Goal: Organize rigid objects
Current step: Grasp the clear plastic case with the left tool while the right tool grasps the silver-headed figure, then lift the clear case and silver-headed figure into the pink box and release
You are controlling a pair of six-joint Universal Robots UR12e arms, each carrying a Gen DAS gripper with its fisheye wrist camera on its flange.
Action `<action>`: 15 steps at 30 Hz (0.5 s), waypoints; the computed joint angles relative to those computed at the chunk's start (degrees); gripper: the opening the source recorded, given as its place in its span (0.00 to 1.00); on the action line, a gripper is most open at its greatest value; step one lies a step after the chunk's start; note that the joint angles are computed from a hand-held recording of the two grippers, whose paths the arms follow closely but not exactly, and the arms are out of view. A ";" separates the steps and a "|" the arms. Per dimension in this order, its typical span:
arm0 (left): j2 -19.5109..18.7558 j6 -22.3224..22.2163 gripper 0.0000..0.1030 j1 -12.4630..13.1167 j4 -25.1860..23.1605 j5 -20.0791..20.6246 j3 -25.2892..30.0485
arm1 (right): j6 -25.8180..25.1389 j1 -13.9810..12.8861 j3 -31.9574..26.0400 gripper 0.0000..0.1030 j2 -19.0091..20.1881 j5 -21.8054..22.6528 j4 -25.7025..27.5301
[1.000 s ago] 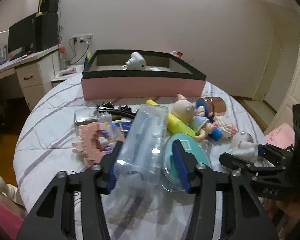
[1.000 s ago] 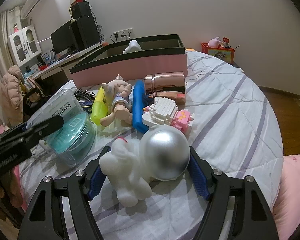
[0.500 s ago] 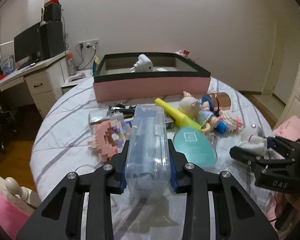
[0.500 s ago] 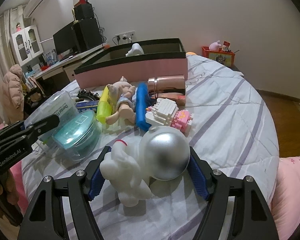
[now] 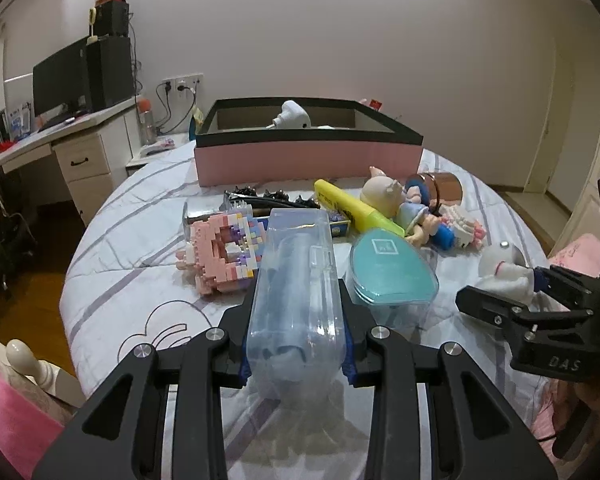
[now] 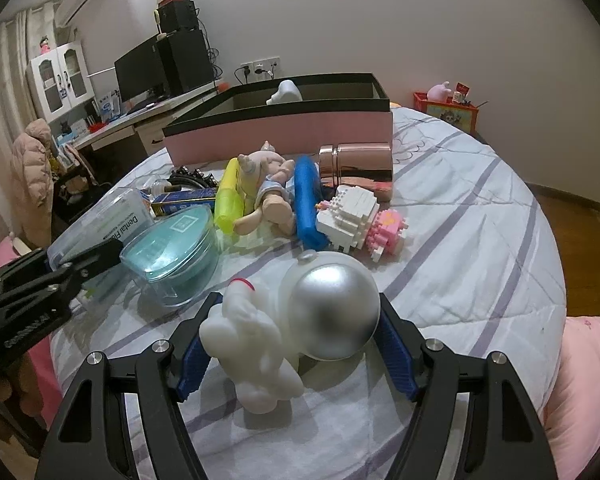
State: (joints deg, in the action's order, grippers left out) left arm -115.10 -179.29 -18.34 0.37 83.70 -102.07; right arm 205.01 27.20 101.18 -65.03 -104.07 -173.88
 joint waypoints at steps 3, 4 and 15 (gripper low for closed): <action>-0.29 -0.01 0.32 -0.04 -0.27 0.02 0.32 | 0.11 0.01 0.06 0.72 0.03 0.03 -0.24; -0.22 0.37 0.32 -0.10 -0.55 0.18 0.38 | 0.18 0.08 0.13 0.72 -0.02 -0.12 -0.46; 1.22 -0.33 0.31 -0.18 4.37 0.37 0.67 | -2.35 0.66 -1.31 0.72 -0.49 -2.62 -4.16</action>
State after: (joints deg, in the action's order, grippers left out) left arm -113.89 -179.62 -18.52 4.74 84.07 -101.41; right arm 202.67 27.85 99.87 -65.51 -106.69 -178.05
